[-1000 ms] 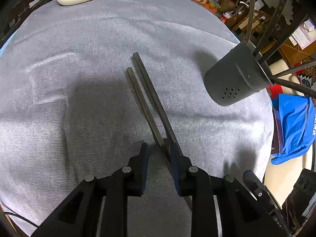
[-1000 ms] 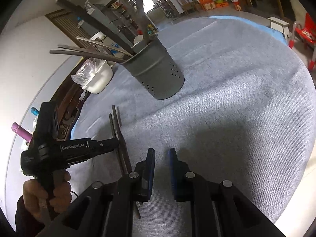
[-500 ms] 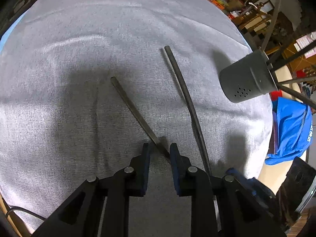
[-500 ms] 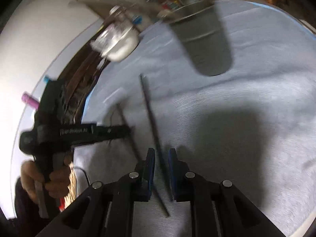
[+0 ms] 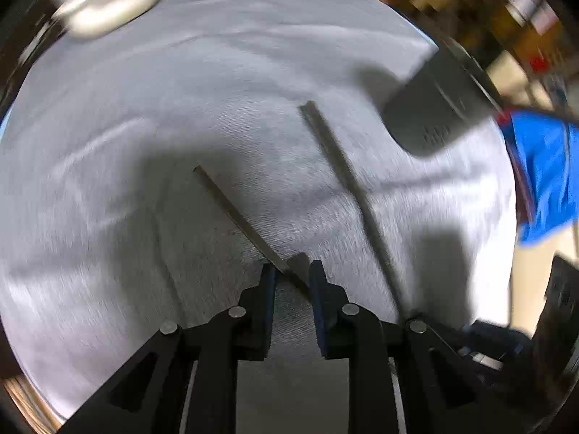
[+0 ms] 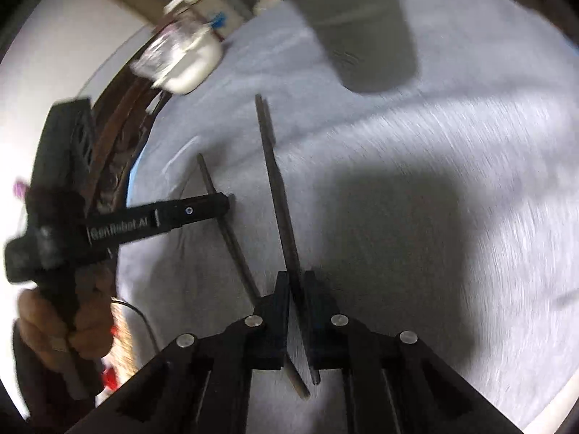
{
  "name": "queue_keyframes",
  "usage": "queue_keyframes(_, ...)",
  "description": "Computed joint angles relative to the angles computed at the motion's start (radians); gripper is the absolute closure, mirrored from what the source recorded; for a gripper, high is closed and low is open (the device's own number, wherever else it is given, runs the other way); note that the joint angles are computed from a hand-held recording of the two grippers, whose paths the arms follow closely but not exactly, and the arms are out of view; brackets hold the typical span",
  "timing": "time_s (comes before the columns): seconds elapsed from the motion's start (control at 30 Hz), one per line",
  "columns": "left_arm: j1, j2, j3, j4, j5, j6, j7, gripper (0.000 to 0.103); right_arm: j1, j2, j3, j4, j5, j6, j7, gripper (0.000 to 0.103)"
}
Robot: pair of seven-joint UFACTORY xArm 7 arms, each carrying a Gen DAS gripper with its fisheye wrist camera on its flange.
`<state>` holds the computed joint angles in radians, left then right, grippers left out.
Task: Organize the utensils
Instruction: 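Grasp a dark chopstick with the right gripper while the left gripper holds its chopstick, then lift the held chopsticks upright with both grippers above the grey cup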
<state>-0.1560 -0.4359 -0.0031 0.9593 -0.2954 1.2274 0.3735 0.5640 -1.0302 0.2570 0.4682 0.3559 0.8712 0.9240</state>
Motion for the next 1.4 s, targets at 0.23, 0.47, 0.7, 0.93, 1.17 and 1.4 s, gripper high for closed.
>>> queue_keyframes(0.23,-0.022,0.061,0.033,0.090,0.027,0.139,0.319,0.081,0.096,-0.153,-0.019,-0.114,0.184,-0.036,0.125,0.094)
queue_keyframes(0.47,0.027,0.043,0.035,0.086,0.002,0.170,0.365,0.073,0.009,-0.070,0.009,0.019,-0.001,0.062,0.050,0.080)
queue_keyframes(0.7,0.095,0.037,0.059,0.082,-0.021,0.162,0.214,0.068,-0.123,0.107,0.050,0.130,-0.173,0.004,-0.044,0.056)
queue_keyframes(0.93,0.144,0.042,0.059,0.094,-0.022,0.136,-0.008,0.068,-0.176,0.253,0.054,0.171,-0.235,-0.034,-0.027,0.079)
queue_keyframes(1.17,0.111,0.071,0.009,0.077,-0.031,0.014,-0.170,0.069,-0.169,0.244,0.046,0.151,-0.258,-0.023,0.013,0.095)
queue_keyframes(1.4,0.098,0.037,0.046,0.043,-0.043,-0.028,-0.166,0.094,-0.117,0.101,0.009,0.076,-0.211,-0.112,-0.022,0.096)
